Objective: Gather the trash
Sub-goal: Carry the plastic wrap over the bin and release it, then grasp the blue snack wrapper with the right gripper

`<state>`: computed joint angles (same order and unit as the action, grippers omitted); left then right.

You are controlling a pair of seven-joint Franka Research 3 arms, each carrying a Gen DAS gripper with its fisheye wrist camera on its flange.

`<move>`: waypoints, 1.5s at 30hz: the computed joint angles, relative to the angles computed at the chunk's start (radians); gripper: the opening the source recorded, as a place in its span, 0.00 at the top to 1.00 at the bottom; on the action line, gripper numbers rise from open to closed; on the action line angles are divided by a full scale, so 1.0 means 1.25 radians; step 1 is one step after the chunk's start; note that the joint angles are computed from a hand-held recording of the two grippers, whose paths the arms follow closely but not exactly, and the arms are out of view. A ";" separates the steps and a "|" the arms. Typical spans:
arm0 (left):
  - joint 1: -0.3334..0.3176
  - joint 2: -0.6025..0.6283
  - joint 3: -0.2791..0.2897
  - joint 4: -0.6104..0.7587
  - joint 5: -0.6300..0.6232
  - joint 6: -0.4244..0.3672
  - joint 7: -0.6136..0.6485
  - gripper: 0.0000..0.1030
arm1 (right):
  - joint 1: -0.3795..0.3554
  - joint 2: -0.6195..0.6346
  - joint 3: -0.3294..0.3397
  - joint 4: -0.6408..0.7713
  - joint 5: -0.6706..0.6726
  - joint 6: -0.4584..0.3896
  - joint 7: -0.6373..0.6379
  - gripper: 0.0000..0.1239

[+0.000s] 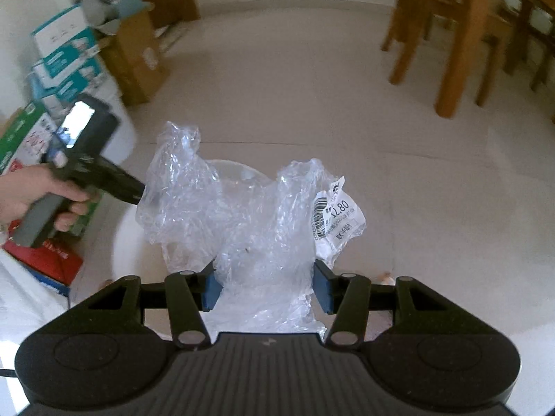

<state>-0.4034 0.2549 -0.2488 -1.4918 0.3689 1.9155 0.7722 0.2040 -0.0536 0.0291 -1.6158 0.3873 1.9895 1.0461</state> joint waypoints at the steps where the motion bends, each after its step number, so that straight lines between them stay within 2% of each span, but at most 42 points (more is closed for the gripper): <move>1: 0.001 -0.001 0.000 -0.002 0.000 0.001 0.001 0.93 | 0.003 0.009 0.002 0.001 0.005 0.004 -0.006 0.53; 4: 0.002 -0.002 0.000 -0.004 -0.004 0.004 0.002 0.93 | 0.014 0.022 0.012 0.007 0.010 0.004 -0.010 0.51; 5: 0.003 -0.002 0.001 -0.004 -0.004 0.004 0.002 0.93 | 0.017 0.025 0.014 0.002 0.010 0.012 -0.016 0.47; 6: 0.003 -0.003 0.001 -0.005 -0.005 0.005 0.002 0.93 | 0.023 0.021 0.019 0.002 0.003 0.016 -0.014 0.37; 8: 0.004 -0.003 0.001 -0.005 -0.007 0.005 0.004 0.93 | 0.029 0.010 0.022 -0.019 -0.009 0.041 -0.021 0.26; 9: 0.005 -0.004 0.001 -0.006 -0.008 0.007 0.005 0.93 | 0.031 0.006 0.021 -0.027 -0.005 0.051 -0.028 0.24; 15: 0.006 -0.004 0.001 -0.005 -0.008 0.005 0.004 0.93 | 0.018 0.007 0.006 -0.030 -0.002 0.057 -0.022 0.23; 19: 0.005 -0.003 0.001 -0.004 -0.009 0.005 0.004 0.93 | 0.003 0.002 -0.003 -0.054 -0.005 0.086 -0.005 0.23; 25: 0.005 -0.003 0.001 -0.004 -0.008 0.005 0.006 0.93 | -0.025 0.006 -0.016 -0.093 -0.046 0.112 0.076 0.22; 34: 0.004 -0.003 0.001 -0.004 -0.006 0.003 0.000 0.93 | -0.067 0.042 -0.036 -0.195 -0.122 0.138 0.326 0.22; 37: 0.004 -0.005 0.001 -0.007 -0.006 0.006 0.000 0.93 | -0.076 0.061 -0.041 -0.248 -0.149 0.151 0.466 0.22; 41: 0.008 -0.008 0.000 -0.013 -0.012 0.010 0.001 0.93 | -0.083 0.079 -0.047 -0.324 -0.138 0.211 0.648 0.23; 45: 0.007 -0.004 0.001 -0.005 -0.011 0.005 0.000 0.93 | -0.074 0.103 -0.046 -0.370 -0.177 0.277 0.818 0.23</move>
